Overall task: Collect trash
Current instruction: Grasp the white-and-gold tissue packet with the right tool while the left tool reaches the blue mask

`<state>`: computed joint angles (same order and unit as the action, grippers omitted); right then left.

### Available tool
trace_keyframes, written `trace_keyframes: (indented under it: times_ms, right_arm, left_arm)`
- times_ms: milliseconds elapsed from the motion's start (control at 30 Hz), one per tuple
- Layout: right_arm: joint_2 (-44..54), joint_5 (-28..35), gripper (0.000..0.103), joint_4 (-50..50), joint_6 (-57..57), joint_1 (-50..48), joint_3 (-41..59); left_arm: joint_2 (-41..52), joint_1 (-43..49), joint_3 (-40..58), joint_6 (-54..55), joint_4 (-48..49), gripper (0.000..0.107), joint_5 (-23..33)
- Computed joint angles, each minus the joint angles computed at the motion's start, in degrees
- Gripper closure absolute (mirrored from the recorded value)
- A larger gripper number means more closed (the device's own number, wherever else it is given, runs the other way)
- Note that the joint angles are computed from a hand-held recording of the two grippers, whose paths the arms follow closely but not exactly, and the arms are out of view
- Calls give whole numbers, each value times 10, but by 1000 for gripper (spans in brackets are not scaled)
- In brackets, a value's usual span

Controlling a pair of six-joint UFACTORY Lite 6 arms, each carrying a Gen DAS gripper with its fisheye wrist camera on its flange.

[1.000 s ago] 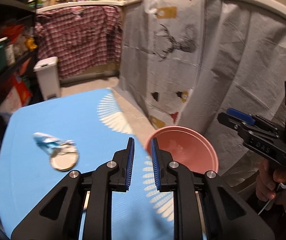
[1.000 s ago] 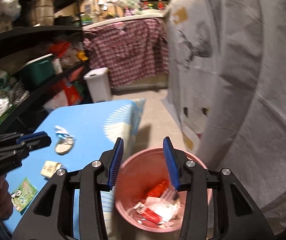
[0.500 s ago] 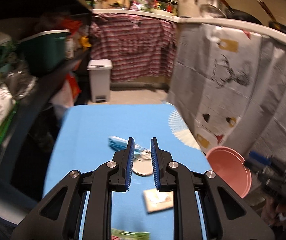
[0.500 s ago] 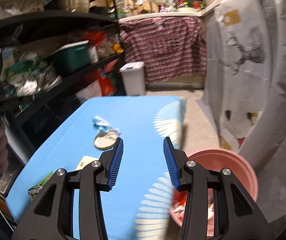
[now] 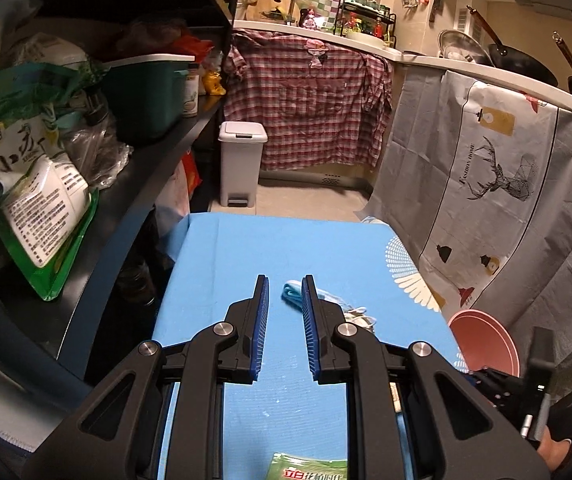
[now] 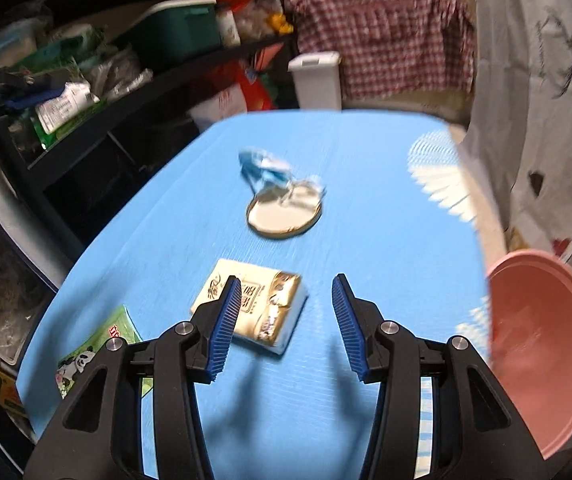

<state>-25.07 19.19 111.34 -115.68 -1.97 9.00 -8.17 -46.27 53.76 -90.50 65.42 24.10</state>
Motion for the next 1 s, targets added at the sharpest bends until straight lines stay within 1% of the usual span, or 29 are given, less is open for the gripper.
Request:
trace_keyframes:
  times_ms: [67,100,167,233,333,433,467,567,700,800,867,900,1000]
  right_arm:
    - [67,15,55,55,-48,7,18]
    - [101,24,55,66,-57,8,29]
    - [157,36,55,85,-69,11,48]
    - [180,51,55,78,-60,8,56]
    - [179,52,62,77,-55,15,56]
    - [171,51,71,98,-74,24,50]
    - [171,52,74,96,-74,21,51]
    - [161,60,78,62,-57,8,51]
    - [134,61,80,32,-48,-6,44]
    - [124,75,81,-18,-18,-45,48]
    - [125,83,81,-39,-9,-70,55]
    - [127,86,81,-48,-4,-82,59]
    - [146,92,81,-64,3,-117,73]
  left_arm:
    - [-3,7,-8,4,0,90,-7]
    - [-1,10,-8,5,1,90,-11]
    - [4,16,-11,4,7,90,-19]
    - [11,18,-9,-1,13,90,-24]
    - [26,24,-7,-15,31,90,-36]
    - [53,29,7,-26,44,90,-48]
    - [62,32,12,-30,48,90,-53]
    - [101,40,33,-55,71,90,-72]
    - [156,48,64,-102,117,90,-90]
    - [209,54,89,-169,180,90,-106]
    - [243,54,106,-213,220,90,-111]
    - [267,55,116,-256,259,90,-116]
    - [322,50,148,-306,307,90,-120]
